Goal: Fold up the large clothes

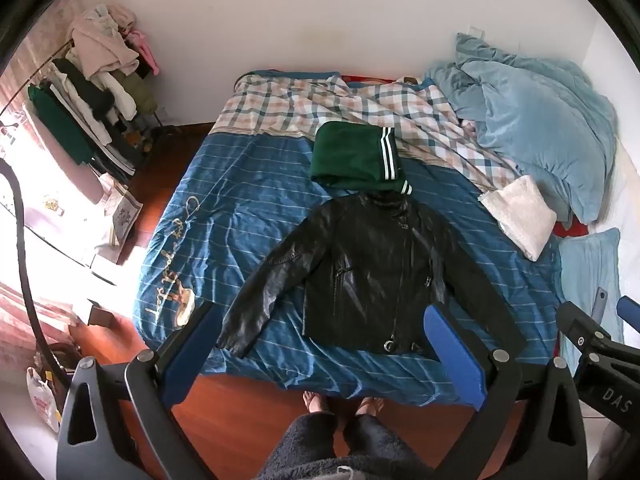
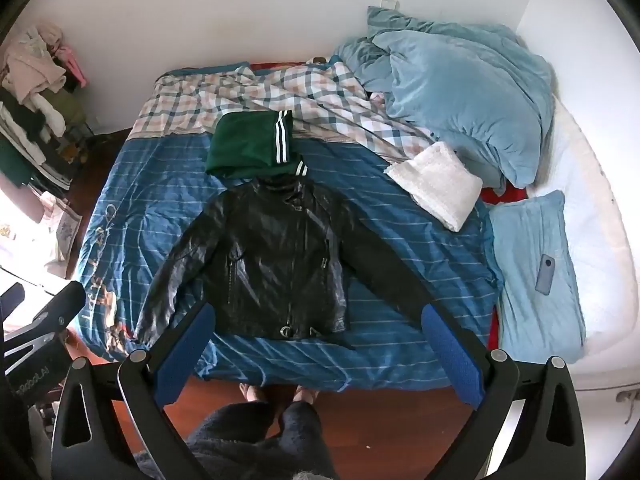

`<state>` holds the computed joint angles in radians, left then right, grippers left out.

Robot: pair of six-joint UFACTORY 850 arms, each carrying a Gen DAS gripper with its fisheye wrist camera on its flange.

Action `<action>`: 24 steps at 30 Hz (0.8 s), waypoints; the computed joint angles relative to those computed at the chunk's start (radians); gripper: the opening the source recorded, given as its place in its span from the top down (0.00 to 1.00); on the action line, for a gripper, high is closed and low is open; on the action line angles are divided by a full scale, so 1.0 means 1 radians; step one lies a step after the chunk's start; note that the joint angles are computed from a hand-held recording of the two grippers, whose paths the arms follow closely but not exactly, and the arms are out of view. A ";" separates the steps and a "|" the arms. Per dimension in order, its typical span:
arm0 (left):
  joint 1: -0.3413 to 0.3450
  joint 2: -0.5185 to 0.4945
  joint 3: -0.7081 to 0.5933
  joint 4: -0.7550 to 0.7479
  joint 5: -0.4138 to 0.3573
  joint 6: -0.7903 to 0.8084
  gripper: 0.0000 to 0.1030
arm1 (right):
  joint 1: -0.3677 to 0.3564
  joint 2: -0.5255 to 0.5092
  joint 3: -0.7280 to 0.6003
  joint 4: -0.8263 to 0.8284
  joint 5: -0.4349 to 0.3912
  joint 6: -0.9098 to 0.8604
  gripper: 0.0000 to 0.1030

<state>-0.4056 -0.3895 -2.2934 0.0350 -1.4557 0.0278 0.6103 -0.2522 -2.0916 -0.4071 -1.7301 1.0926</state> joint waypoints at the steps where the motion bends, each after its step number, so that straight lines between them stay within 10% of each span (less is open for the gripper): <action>1: 0.000 0.001 0.001 0.001 0.003 0.001 0.00 | 0.000 -0.002 -0.005 0.001 -0.001 -0.002 0.00; 24: 0.000 0.005 0.008 0.000 0.011 0.001 0.00 | 0.004 -0.007 -0.029 0.000 -0.010 0.002 0.00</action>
